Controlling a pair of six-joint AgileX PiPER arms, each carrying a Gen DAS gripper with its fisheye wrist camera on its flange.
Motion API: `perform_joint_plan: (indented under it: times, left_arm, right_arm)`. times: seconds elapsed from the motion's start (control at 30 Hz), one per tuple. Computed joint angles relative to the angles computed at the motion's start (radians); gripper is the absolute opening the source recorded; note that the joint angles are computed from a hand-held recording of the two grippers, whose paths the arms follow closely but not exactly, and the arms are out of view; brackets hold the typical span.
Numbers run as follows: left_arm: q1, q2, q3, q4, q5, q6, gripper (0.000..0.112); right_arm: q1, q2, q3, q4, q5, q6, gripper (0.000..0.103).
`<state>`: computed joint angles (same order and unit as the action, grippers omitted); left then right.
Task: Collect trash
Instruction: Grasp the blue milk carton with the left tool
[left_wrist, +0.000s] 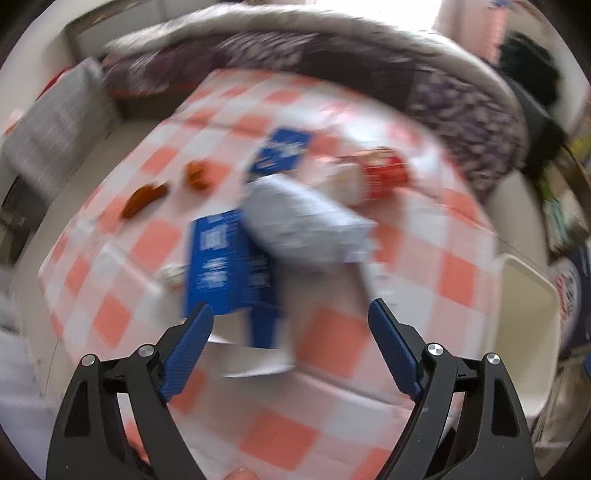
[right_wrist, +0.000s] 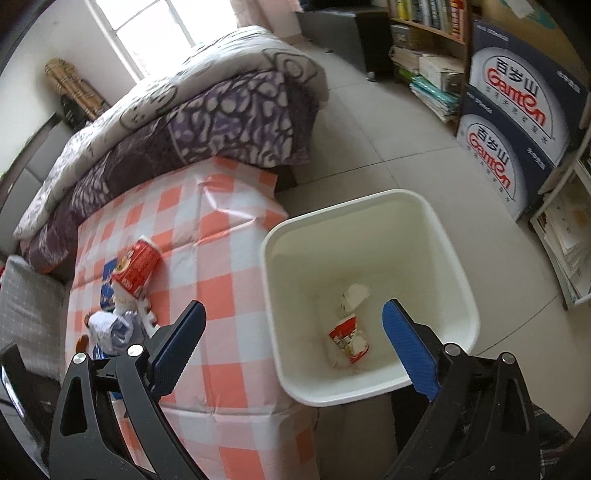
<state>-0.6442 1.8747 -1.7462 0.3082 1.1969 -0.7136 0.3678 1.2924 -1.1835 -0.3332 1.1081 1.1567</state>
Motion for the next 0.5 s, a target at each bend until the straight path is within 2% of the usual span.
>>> perform_joint_plan:
  times: [0.1,0.23,0.33,0.4,0.43,0.5]
  left_arm:
    - [0.072,-0.002,0.041,-0.021,-0.007,0.006,0.084]
    - [0.16,0.014,0.066,-0.161,-0.036,0.08,0.084]
    - [0.163,0.025,0.073,-0.156,-0.043,0.091,0.084]
    - [0.17,0.023,0.09,-0.185,-0.067,0.117,0.078]
    - [0.169,0.021,0.093,-0.193,-0.067,0.126,0.064]
    - [0.178,0.008,0.108,-0.216,-0.093,0.153,0.06]
  right_arm:
    - [0.022,0.031,-0.014,0.004,-0.002,0.002,0.093]
    - [0.056,0.067,-0.035,0.0,-0.002,0.016,0.093]
    - [0.08,0.094,-0.056,-0.006,-0.006,0.024,0.093]
    - [0.09,0.115,-0.069,-0.001,-0.011,0.017,0.093]
    - [0.098,0.129,-0.078,0.0,-0.013,0.011,0.093]
    - [0.121,0.157,-0.1,-0.01,-0.013,0.005,0.093]
